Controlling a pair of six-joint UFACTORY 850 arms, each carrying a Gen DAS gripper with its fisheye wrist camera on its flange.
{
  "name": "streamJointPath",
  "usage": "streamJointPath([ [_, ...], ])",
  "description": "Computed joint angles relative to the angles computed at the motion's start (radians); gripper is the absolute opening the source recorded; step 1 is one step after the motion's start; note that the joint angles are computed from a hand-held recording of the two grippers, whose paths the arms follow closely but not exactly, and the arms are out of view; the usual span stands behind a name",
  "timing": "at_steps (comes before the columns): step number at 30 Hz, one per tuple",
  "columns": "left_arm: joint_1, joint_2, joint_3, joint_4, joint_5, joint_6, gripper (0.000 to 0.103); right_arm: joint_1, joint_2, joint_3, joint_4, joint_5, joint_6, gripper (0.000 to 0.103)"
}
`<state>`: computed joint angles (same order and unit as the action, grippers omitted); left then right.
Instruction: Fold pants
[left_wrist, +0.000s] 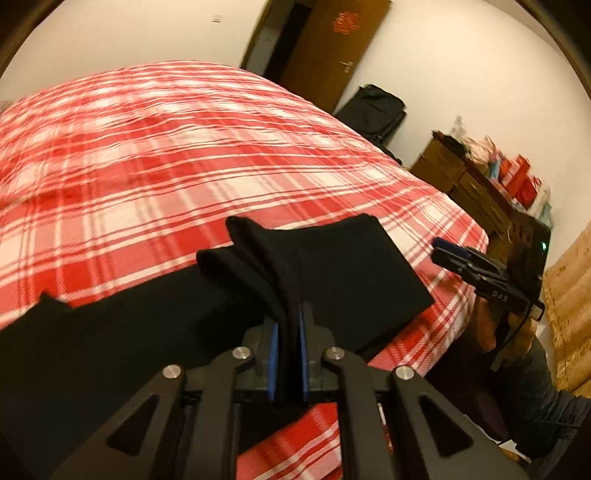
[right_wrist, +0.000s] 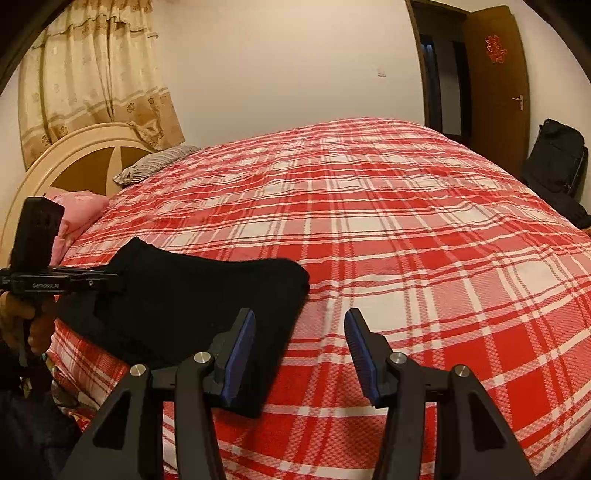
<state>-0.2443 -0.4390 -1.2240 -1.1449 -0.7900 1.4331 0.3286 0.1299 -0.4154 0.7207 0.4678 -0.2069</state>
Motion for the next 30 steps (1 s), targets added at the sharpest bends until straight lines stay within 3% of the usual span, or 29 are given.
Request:
streamJointPath([
  [10, 0.056, -0.029, 0.017, -0.009, 0.034, -0.005, 0.010, 0.085, -0.075, -0.052, -0.244, -0.053, 0.088, 0.053],
  [14, 0.059, -0.057, 0.002, -0.005, 0.052, -0.011, 0.010, 0.095, -0.168, -0.109, -0.080, -0.122, -0.061, 0.053],
  [17, 0.051, -0.064, 0.009, 0.001, 0.086, -0.002, 0.011, 0.074, -0.171, -0.113, -0.122, -0.146, 0.002, 0.053],
  [21, 0.043, -0.041, 0.038, -0.020, 0.144, 0.045, 0.019, 0.059, -0.134, -0.118, -0.140, -0.173, 0.031, 0.054],
  [25, 0.035, -0.020, 0.060, -0.021, 0.188, 0.064, 0.042, 0.031, -0.163, -0.178, -0.224, -0.189, 0.138, 0.057],
  [27, 0.031, -0.021, 0.059, -0.013, 0.197, 0.060, 0.043, 0.008, -0.208, -0.224, -0.245, -0.230, 0.170, 0.059],
  [30, 0.025, -0.024, 0.059, -0.016, 0.218, 0.066, 0.044, -0.033, -0.293, -0.287, -0.151, -0.299, 0.129, 0.059],
])
